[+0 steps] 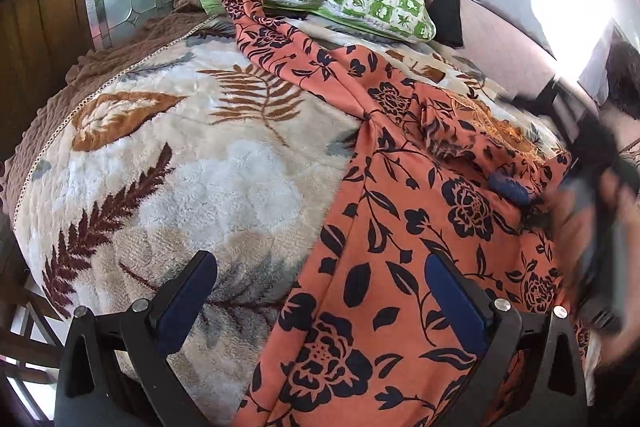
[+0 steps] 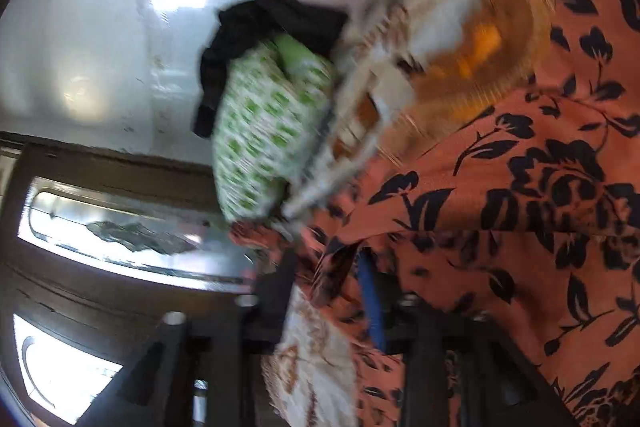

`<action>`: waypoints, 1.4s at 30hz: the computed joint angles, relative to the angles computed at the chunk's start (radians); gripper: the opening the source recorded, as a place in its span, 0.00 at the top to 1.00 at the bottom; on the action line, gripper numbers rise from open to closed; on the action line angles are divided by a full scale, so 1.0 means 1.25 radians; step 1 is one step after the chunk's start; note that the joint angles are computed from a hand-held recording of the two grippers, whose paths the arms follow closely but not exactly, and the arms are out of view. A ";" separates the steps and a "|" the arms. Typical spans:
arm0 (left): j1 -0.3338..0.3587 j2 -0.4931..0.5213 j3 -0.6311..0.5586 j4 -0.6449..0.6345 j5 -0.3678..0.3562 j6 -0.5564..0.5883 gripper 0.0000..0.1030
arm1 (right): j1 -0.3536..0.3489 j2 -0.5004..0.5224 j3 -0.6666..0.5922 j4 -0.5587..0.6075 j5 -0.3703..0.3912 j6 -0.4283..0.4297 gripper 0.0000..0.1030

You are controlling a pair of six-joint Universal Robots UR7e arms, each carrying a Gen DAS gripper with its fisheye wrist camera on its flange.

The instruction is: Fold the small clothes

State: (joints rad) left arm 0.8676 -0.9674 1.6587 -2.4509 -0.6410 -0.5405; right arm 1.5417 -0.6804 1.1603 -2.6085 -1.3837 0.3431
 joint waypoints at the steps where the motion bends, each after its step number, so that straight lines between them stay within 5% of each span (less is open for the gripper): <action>1: 0.001 0.004 -0.006 0.003 -0.003 0.004 0.00 | -0.007 0.003 0.010 0.010 -0.005 0.013 0.05; 8: 0.025 0.080 -0.147 -0.039 -0.096 0.109 0.00 | -0.071 -0.158 0.184 -0.098 0.114 -0.101 0.06; 11: 0.056 0.159 -0.307 0.000 -0.203 0.140 0.00 | -0.113 -0.234 0.258 -0.151 0.077 -0.091 0.06; 14: 0.092 0.280 -0.528 0.115 -0.292 0.173 0.00 | -0.170 -0.281 0.297 -0.169 0.106 -0.057 0.06; 17: 0.115 0.414 -0.760 0.294 -0.302 0.163 0.00 | -0.206 -0.321 0.315 -0.165 0.141 -0.038 0.06; 20: 0.139 0.528 -0.959 0.462 -0.331 0.116 0.39 | -0.254 -0.362 0.349 -0.193 0.219 -0.005 0.06; 21: 0.148 0.561 -1.024 0.523 -0.351 0.094 0.71 | -0.262 -0.361 0.347 -0.199 0.231 0.016 0.06; 22: 0.151 0.581 -1.056 0.553 -0.349 0.078 0.77 | -0.271 -0.358 0.339 -0.191 0.243 0.021 0.06; 25: 0.145 0.582 -1.046 0.516 -0.322 0.101 0.91 | -0.277 -0.330 0.311 -0.213 0.245 0.099 0.06; 28: 0.129 0.576 -1.025 0.444 -0.280 0.171 0.93 | -0.281 -0.317 0.312 -0.297 0.246 0.166 0.06; 30: 0.111 0.543 -0.953 0.317 -0.248 0.237 0.94 | -0.275 -0.321 0.324 -0.376 0.191 0.205 0.20; 32: 0.095 0.499 -0.854 0.169 -0.229 0.304 0.94 | -0.251 -0.346 0.353 -0.443 0.072 0.183 0.57; 34: 0.095 0.495 -0.822 0.139 -0.192 0.328 0.94 | -0.235 -0.366 0.368 -0.454 -0.005 0.120 0.64; 36: 0.108 0.532 -0.866 0.244 -0.127 0.281 0.94 | -0.235 -0.357 0.345 -0.332 -0.017 0.068 0.63; 39: 0.130 0.527 -0.846 0.251 -0.139 0.247 0.93 | -0.262 -0.370 0.335 -0.180 0.058 0.076 0.55; 41: 0.124 0.521 -0.837 0.235 -0.124 0.276 0.93 | -0.258 -0.406 0.339 -0.124 0.064 0.030 0.24; 42: 0.120 0.514 -0.821 0.219 -0.115 0.287 0.93 | -0.254 -0.424 0.336 -0.096 0.059 0.002 0.18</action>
State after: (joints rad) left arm 1.0181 -0.3243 0.6319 -2.1775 -0.7847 -0.1816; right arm 1.2237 -1.2105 1.5809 -2.7288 -1.3095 0.3455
